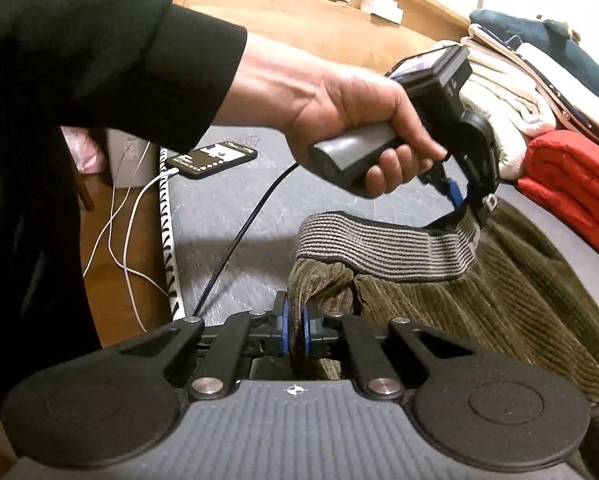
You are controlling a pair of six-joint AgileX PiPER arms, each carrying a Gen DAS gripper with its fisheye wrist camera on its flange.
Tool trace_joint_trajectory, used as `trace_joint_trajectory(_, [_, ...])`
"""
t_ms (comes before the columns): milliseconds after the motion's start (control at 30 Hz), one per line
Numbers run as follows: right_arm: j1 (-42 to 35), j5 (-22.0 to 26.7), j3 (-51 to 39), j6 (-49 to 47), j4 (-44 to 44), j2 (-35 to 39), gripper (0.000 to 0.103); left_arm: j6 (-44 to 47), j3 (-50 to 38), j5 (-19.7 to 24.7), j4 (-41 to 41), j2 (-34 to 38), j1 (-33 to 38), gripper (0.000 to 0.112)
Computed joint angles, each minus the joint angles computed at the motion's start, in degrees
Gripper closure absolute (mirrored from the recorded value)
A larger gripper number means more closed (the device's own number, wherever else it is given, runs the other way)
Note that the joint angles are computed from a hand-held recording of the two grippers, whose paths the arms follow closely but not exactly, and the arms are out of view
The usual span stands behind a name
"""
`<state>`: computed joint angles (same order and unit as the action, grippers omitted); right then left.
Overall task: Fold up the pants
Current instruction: 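Release the waistband with both tools and smooth the pants flat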
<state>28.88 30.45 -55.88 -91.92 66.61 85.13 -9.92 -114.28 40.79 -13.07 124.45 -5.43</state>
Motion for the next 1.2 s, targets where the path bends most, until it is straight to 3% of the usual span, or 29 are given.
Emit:
trace_joint_trajectory(133, [-1.2, 0.9, -1.5, 11.9, -8.4, 0.8, 0.087, -8.0, -4.9, 3.9, 8.5, 1.7, -2.3, 0.076])
trace_joint_trajectory(200, [-3.8, 3.5, -1.2, 15.0, -9.8, -0.6, 0.063, -14.2, -5.5, 4.6, 16.9, 0.7, -4.2, 0.059])
trace_joint_trajectory(300, [-10.1, 8.0, -0.5, 17.0, -10.8, -4.3, 0.054, -16.6, -3.5, 3.6, 19.3, -2.6, -5.9, 0.057])
trace_joint_trajectory(533, [-27.6, 15.8, 1.2, 18.9, -14.2, -9.8, 0.052, -3.0, 0.2, 5.3, 11.0, -6.5, -12.1, 0.057])
trace_joint_trajectory(600, [-31.1, 16.1, 1.7, 18.9, -15.0, -10.3, 0.050, 3.2, 2.2, 5.8, 6.2, -6.7, -12.6, 0.057])
trace_joint_trajectory(700, [-35.6, 16.2, 2.3, 19.2, -16.8, -10.3, 0.048, 7.9, 5.1, 9.0, 6.6, -6.3, -13.6, 0.059])
trace_joint_trajectory(733, [-36.7, 15.8, 3.2, 19.0, -17.2, -10.5, 0.048, 9.4, 6.4, 10.5, 7.5, -6.3, -13.8, 0.060])
trace_joint_trajectory(800, [-38.6, 15.9, 3.0, 20.1, -19.3, -10.2, 0.046, 10.6, 10.0, 13.6, 14.1, -6.6, -15.0, 0.080])
trace_joint_trajectory(867, [-38.9, 15.0, 3.3, 21.8, -22.9, -10.3, 0.043, 15.3, 15.3, 12.0, 15.9, -9.8, -15.3, 0.081])
trace_joint_trajectory(933, [-39.1, 14.0, 3.9, 21.8, -25.9, -10.6, 0.042, 14.4, 15.0, 15.0, 14.2, -10.5, -14.2, 0.081])
trace_joint_trajectory(1067, [-41.8, 15.3, 4.5, 20.5, -26.1, -10.9, 0.041, 12.7, 16.0, 14.9, 18.6, -12.3, -17.2, 0.081])
trace_joint_trajectory(1167, [-42.6, 15.9, 4.7, 19.9, -26.9, -10.8, 0.041, 21.6, 17.6, 12.3, 8.8, -15.0, -16.1, 0.079])
trace_joint_trajectory(1200, [-42.0, 16.2, 4.5, 20.9, -29.1, -10.3, 0.040, 23.4, 17.2, 13.4, 6.7, -14.6, -16.1, 0.079])
